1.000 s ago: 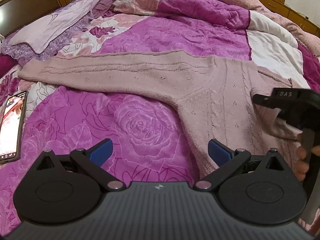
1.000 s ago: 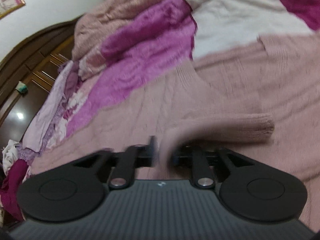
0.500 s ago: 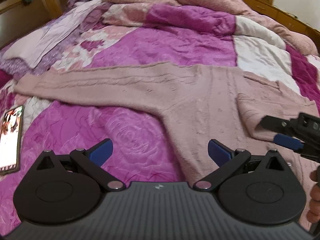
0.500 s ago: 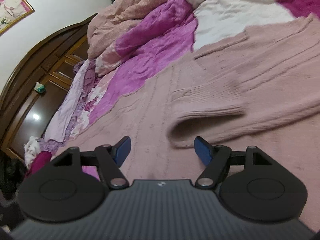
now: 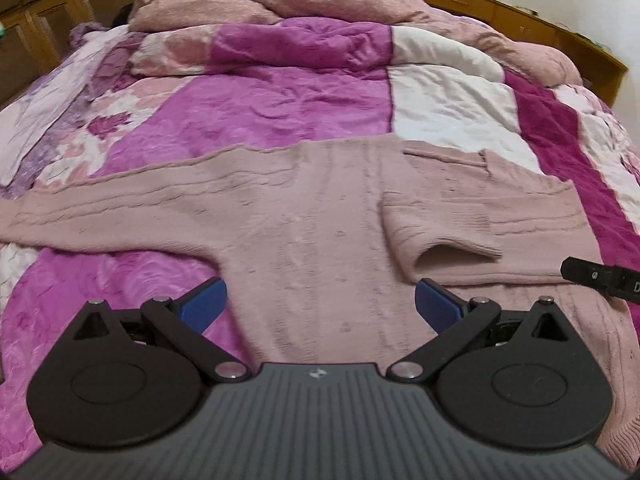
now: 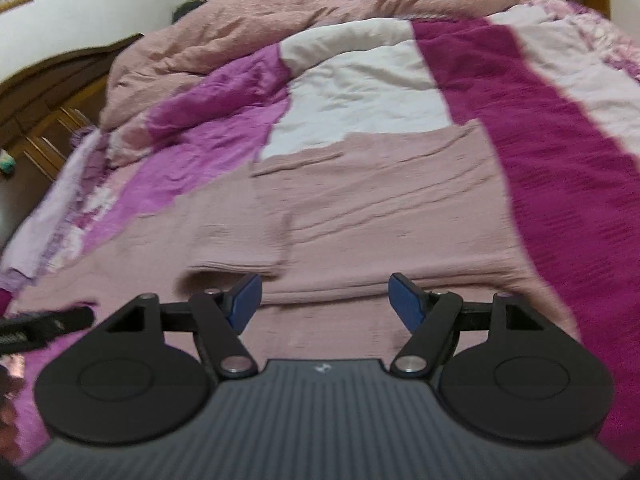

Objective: Fold small clothes
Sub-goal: 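Move the left gripper to the cuff of the other sleeve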

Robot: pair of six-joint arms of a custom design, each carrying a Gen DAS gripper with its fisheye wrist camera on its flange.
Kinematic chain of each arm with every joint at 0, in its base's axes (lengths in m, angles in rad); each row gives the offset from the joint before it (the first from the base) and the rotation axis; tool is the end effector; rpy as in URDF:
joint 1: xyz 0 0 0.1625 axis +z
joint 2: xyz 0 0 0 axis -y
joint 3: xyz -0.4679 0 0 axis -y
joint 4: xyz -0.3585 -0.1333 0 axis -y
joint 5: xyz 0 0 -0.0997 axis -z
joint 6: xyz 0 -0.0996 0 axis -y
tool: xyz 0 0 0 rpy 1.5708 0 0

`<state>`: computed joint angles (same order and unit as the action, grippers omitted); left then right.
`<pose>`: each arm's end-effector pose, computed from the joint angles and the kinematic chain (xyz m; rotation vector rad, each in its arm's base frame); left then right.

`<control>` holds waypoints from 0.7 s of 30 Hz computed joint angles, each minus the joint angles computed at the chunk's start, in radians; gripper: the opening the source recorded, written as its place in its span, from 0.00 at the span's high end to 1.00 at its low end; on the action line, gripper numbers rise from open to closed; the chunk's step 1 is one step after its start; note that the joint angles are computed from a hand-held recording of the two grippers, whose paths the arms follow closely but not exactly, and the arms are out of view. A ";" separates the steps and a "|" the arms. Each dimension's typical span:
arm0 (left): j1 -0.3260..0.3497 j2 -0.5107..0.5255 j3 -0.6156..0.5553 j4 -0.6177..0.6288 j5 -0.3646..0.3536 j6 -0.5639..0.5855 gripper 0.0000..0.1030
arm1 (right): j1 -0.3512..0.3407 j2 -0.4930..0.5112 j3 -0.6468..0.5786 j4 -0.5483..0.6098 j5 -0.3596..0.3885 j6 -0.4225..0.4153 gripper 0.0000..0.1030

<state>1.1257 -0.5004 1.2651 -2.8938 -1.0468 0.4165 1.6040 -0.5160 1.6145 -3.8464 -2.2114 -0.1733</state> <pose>-0.1789 -0.8004 0.1185 0.8813 2.3841 -0.7361 0.0964 -0.6792 0.1356 -0.2458 -2.1342 1.3479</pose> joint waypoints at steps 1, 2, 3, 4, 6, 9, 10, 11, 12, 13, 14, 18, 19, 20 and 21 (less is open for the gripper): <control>-0.004 0.005 -0.001 -0.003 -0.004 0.011 0.00 | -0.002 0.000 0.002 -0.013 -0.014 -0.013 0.30; -0.008 0.011 -0.004 -0.006 -0.006 0.023 0.00 | -0.005 0.001 0.008 -0.033 -0.023 -0.026 0.30; -0.012 0.020 -0.011 -0.006 -0.007 0.035 0.00 | -0.009 0.001 0.012 -0.049 -0.030 -0.038 0.30; -0.016 0.028 -0.018 -0.004 -0.006 0.045 0.00 | -0.014 0.001 0.016 -0.064 -0.036 -0.044 0.30; -0.024 0.047 -0.041 0.008 -0.009 0.061 0.00 | -0.024 -0.002 0.030 -0.090 -0.039 -0.042 0.30; -0.035 0.078 -0.076 0.030 -0.020 0.086 0.00 | -0.041 -0.005 0.042 -0.104 -0.028 -0.019 0.30; -0.040 0.087 -0.085 0.030 -0.025 0.096 0.00 | -0.047 -0.006 0.047 -0.105 -0.023 -0.011 0.30; -0.043 0.097 -0.094 0.031 -0.029 0.107 0.00 | -0.048 -0.004 0.046 -0.104 -0.022 -0.007 0.30; -0.047 0.106 -0.101 0.031 -0.032 0.119 0.00 | -0.051 -0.002 0.048 -0.105 -0.020 -0.006 0.30; -0.051 0.114 -0.103 0.023 -0.035 0.132 0.00 | -0.053 0.000 0.050 -0.108 -0.019 -0.008 0.30; -0.054 0.122 -0.106 0.014 -0.037 0.143 0.00 | -0.055 0.003 0.050 -0.112 -0.019 -0.012 0.30; -0.061 0.146 -0.123 0.025 -0.048 0.157 0.00 | -0.063 0.009 0.056 -0.134 -0.014 -0.017 0.30; -0.062 0.151 -0.127 0.028 -0.049 0.159 0.00 | -0.066 0.011 0.057 -0.142 -0.011 -0.018 0.30; -0.063 0.158 -0.133 0.033 -0.049 0.162 0.00 | -0.068 0.011 0.060 -0.148 -0.009 -0.018 0.30; -0.064 0.164 -0.139 0.039 -0.048 0.163 0.00 | -0.070 0.012 0.061 -0.155 -0.008 -0.017 0.30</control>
